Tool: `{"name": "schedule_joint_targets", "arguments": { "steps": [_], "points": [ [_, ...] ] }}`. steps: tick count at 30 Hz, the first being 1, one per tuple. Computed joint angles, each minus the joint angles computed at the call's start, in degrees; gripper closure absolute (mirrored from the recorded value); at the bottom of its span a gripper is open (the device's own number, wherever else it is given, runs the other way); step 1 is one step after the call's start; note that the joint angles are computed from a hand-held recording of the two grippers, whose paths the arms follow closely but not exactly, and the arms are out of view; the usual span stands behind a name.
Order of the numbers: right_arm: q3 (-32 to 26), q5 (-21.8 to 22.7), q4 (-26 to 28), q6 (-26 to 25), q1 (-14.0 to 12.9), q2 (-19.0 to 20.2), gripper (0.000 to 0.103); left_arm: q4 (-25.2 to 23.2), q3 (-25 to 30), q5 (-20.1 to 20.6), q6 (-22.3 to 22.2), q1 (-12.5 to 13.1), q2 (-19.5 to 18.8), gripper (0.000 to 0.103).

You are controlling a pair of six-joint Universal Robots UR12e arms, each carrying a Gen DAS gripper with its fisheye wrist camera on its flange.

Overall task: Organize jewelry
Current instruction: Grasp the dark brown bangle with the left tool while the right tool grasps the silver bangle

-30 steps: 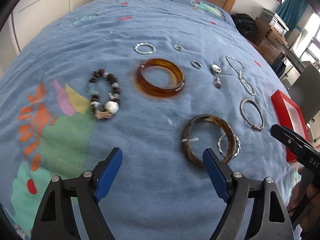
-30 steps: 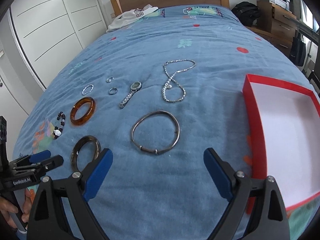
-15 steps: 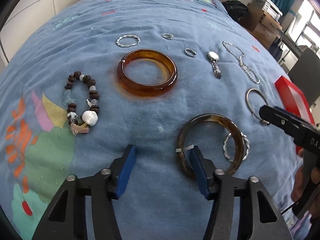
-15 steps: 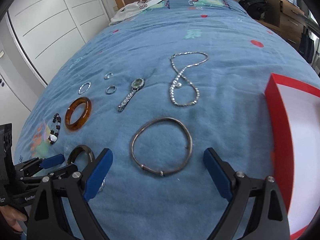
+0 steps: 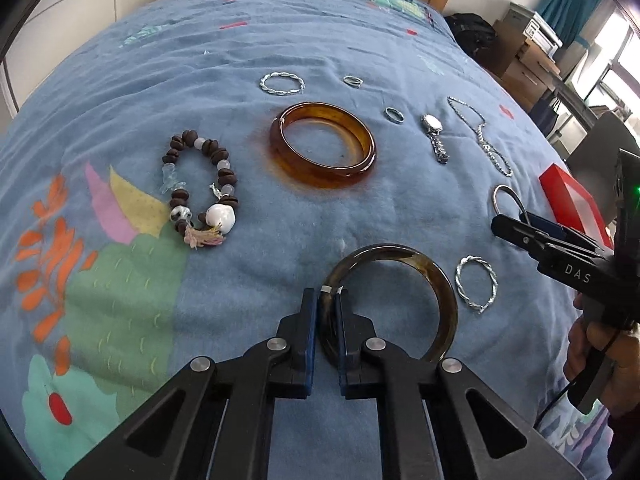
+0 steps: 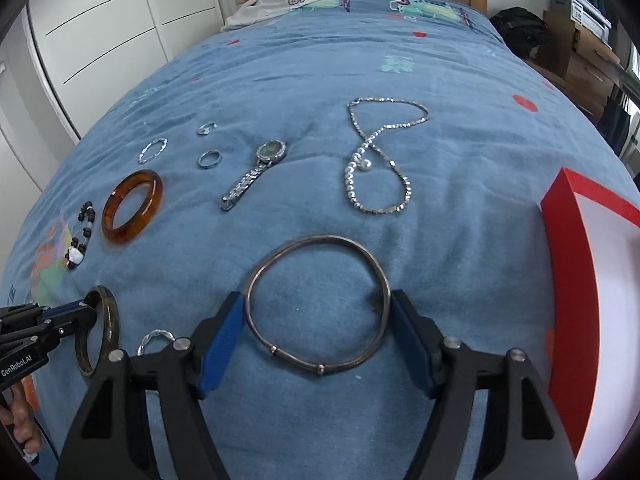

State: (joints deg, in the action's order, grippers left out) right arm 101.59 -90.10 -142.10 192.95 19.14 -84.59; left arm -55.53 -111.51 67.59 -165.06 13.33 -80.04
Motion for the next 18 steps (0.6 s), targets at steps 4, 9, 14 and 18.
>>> {"name": "schedule_joint_targets", "arguments": {
  "steps": [4,9,14,18],
  "points": [
    [0.57,0.3,-1.82,0.65,0.1,-0.86,0.033,-0.16,0.0,-0.38,0.12,0.61,0.88,0.095],
    [0.73,0.44,-3.65,1.33,0.38,-2.25,0.033,-0.23,0.39,-0.54,0.79,1.32,2.1,0.095],
    [0.88,-0.04,-4.87,1.91,0.09,-4.22,0.033,-0.52,1.46,-0.89,1.28,0.56,2.62,0.095],
    [1.92,-0.75,-5.22,2.56,-1.23,-6.81,0.033,-1.51,2.75,-1.73,1.72,-1.18,2.52,0.095]
  ]
}}
